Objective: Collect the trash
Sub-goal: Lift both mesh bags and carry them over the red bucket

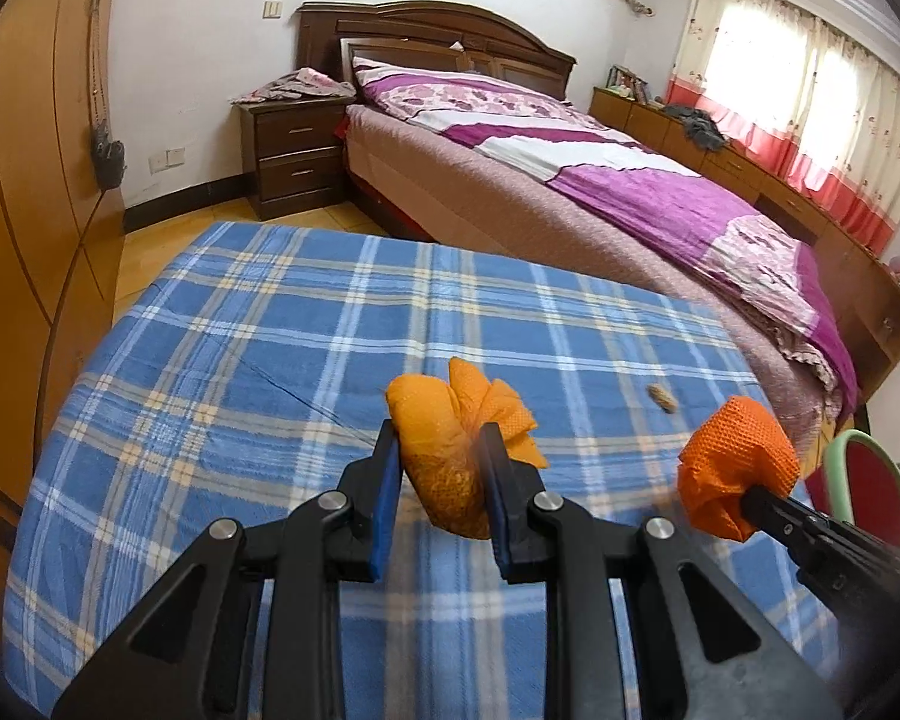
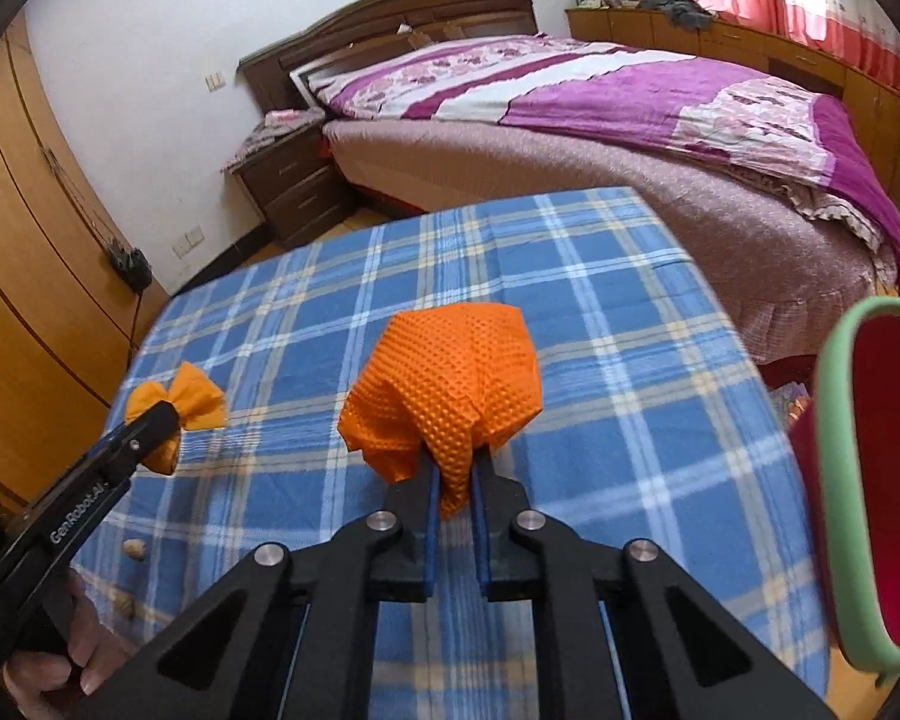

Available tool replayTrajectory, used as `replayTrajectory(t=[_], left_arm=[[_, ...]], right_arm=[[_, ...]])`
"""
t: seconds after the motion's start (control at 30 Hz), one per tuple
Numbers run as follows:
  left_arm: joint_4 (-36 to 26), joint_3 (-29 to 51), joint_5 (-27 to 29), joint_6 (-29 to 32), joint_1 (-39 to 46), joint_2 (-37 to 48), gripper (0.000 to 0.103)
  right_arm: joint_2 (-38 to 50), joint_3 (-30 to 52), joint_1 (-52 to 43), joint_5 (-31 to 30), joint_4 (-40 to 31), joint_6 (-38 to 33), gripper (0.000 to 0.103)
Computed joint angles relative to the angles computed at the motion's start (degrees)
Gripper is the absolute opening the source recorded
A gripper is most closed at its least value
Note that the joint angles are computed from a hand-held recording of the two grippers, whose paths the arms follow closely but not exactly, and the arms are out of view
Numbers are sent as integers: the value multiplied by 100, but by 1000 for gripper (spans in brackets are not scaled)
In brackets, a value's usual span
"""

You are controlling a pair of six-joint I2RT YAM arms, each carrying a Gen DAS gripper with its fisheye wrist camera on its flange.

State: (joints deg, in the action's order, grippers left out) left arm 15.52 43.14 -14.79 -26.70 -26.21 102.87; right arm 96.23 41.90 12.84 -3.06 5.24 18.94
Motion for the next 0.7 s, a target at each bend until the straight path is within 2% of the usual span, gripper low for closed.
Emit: replayTrajectory(t=[0.27,0.7], left_arm=[[-214,-330,-49,-273,-467,-597,26],[-599,-475,-111,-519,-1266,-1133,26]], right_arm=[[-1412,-967,-226,-148,-68,111,10],[-3630,-2034,-797,-382,-779,2,10]])
